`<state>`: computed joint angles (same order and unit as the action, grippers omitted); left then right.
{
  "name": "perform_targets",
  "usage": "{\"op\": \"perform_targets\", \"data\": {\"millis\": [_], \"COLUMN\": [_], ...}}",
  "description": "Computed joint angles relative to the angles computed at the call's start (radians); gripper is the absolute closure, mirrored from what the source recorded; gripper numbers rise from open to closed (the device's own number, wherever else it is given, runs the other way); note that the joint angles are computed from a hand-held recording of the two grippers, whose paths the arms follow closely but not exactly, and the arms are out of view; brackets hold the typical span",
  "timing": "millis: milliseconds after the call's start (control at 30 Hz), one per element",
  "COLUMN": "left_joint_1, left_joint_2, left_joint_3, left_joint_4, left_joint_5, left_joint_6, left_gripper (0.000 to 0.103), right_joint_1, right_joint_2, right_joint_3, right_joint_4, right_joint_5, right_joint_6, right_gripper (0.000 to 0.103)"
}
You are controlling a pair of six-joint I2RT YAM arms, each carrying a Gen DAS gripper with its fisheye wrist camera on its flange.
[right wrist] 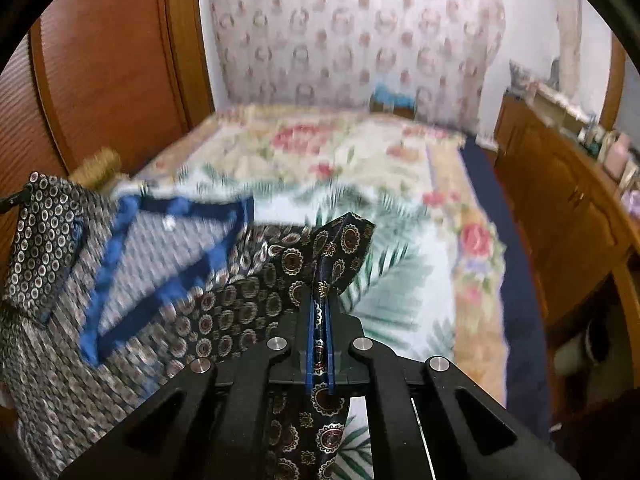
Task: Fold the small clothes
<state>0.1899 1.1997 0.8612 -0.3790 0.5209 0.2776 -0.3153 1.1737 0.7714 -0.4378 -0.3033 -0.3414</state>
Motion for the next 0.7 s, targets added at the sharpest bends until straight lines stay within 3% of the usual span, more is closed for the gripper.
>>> {"op": "perform_targets", "data": {"millis": [233,467,567,700], "left_joint_1": [-0.054,-0.076,-0.056,-0.020], "left_joint_2": [0.089,0.240,0.233,0.141], "left_joint_3": [0.190,0.383,0.348,0.205], "left_joint_4": [0.005,0.017,0.023,0.045], "left_joint_5": [-0.073,-0.176,-0.146,-0.070], "left_joint_6": [-0.071,-0.089,-0.066,-0.012], "left_gripper": [0.102,0.102,0.102,0.102], "right_joint_1": [0.046,0.086,0.108,0.147], "right_joint_2": [-0.072,0.035,0.039,-0.066], "right_joint_3": [0.131,0.300,0.289,0.158], "right_joint_4": [-0.060,-0.025,-0.011,0.017], "right_joint_5": [0.091,0.239,0.249,0.233], "right_joint_6": [0.032,0.116,0.147,0.118], "right_gripper": [0.099,0.100,0.100,0.100]}}
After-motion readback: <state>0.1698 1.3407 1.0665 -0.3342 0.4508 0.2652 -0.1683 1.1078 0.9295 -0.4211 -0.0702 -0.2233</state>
